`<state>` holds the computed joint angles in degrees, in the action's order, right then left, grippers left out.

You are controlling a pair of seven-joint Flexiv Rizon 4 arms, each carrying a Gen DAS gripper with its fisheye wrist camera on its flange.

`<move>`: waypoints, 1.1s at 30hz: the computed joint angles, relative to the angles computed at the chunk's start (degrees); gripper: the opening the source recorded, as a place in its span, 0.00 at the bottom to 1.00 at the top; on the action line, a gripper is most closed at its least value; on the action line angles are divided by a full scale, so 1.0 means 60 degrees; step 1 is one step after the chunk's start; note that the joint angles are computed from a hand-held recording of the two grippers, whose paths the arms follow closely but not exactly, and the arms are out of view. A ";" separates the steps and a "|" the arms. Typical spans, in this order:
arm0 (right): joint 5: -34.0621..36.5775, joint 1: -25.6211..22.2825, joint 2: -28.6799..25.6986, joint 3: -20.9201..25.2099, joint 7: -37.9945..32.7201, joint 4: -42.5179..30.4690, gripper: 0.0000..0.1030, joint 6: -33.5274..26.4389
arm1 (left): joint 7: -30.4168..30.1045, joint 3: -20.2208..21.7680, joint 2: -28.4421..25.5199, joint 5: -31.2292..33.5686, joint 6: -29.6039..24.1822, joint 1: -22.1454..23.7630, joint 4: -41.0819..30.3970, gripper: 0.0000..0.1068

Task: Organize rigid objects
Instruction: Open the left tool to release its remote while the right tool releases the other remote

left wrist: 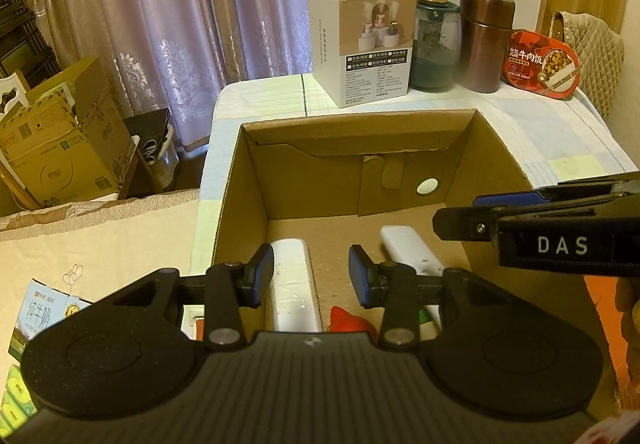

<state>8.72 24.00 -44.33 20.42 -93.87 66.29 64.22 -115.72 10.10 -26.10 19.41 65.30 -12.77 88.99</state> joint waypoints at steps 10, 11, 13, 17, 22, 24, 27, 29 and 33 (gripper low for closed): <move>-0.0023 0.0016 0.0033 -0.0021 -0.0024 0.0051 0.35 0.0014 | -0.0049 0.0006 0.0021 0.0032 -0.0009 -0.0007 0.0014 0.33; -0.0030 0.0020 0.0036 -0.0027 -0.0022 0.0058 0.35 0.0017 | -0.0072 0.0016 0.0036 0.0046 -0.0006 -0.0016 0.0029 0.33; -0.0042 0.0014 0.0037 -0.0023 -0.0038 0.0055 0.35 -0.0003 | -0.0106 0.0025 0.0057 0.0073 -0.0007 -0.0029 0.0048 0.33; -0.0025 -0.0004 0.0041 -0.0015 -0.0032 0.0027 0.35 -0.0082 | -0.0149 0.0023 0.0103 0.0109 0.0011 -0.0035 0.0093 0.33; 0.0010 -0.0032 0.0205 0.0008 -0.0106 0.0266 0.35 0.0225 | -0.0422 0.0072 0.0287 0.0224 0.0134 -0.0105 0.0267 0.33; 0.0034 -0.0088 0.0286 0.0072 -0.0158 0.0324 0.35 0.0212 | -0.0587 0.0123 0.0386 0.0348 0.0109 -0.0177 0.0313 0.33; 0.0038 -0.0129 0.0469 0.0070 -0.0172 0.0484 0.35 0.0224 | -0.0940 0.0180 0.0610 0.0567 0.0076 -0.0264 0.0444 0.33; 0.0067 -0.0168 0.0621 0.0068 -0.0163 0.0631 0.47 0.0274 | -0.1184 0.0172 0.0788 0.0699 0.0039 -0.0300 0.0561 0.33; 0.0132 -0.0244 0.1019 0.0094 -0.0137 0.1091 0.65 0.0573 | -0.1650 0.0067 0.1203 0.0934 -0.0008 -0.0307 0.0878 0.39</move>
